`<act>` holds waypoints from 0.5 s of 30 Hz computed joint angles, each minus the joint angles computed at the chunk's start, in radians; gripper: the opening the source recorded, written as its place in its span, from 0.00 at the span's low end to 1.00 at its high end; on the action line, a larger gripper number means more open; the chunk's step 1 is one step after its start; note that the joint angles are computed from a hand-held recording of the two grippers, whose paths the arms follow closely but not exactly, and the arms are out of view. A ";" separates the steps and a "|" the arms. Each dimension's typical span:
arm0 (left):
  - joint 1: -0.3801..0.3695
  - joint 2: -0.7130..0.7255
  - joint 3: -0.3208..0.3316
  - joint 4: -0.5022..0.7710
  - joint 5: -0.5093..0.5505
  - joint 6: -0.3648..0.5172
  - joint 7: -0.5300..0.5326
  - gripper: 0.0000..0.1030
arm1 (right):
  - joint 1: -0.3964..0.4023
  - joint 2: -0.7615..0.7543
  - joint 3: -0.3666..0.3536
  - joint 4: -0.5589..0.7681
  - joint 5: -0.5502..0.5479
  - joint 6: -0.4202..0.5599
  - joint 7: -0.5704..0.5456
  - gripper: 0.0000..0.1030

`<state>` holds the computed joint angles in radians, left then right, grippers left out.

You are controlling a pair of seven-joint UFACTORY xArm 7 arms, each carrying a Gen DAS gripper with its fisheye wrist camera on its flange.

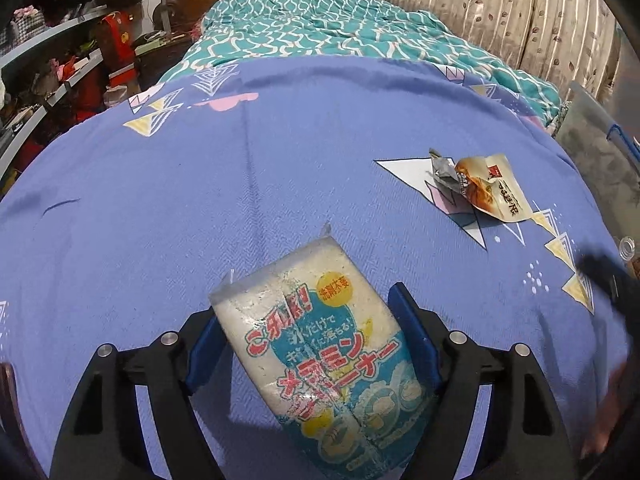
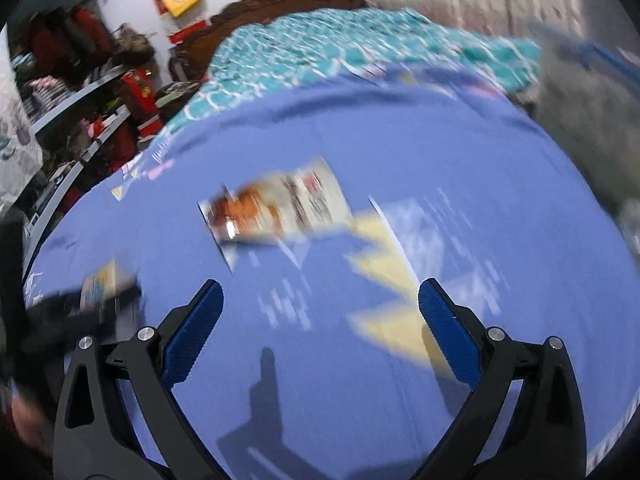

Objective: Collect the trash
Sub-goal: 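Grasp the white sponge package with the left tool, then grasp the orange-printed snack bag with the right tool while the left tool holds the sponge package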

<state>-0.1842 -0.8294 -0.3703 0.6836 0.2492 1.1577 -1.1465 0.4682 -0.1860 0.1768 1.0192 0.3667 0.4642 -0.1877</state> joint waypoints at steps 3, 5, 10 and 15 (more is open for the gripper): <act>0.007 0.021 -0.007 0.014 0.009 0.010 -0.003 0.73 | -0.020 0.173 0.039 0.187 -0.159 -0.004 0.119 0.94; 0.006 0.026 -0.008 0.017 0.011 0.015 -0.006 0.74 | -0.017 0.283 0.040 0.318 -0.291 0.037 0.245 0.85; 0.001 0.030 -0.007 0.021 0.016 0.020 -0.011 0.74 | 0.025 0.532 0.013 0.648 -0.387 0.271 0.337 0.48; -0.003 0.037 -0.003 0.024 0.017 0.020 -0.011 0.75 | 0.019 0.484 0.021 0.561 -0.374 0.246 0.281 0.36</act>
<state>-0.1876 -0.7924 -0.3729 0.7077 0.2666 1.1772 -1.1572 0.4871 0.2975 0.1981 1.5798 -0.0069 0.7100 0.0936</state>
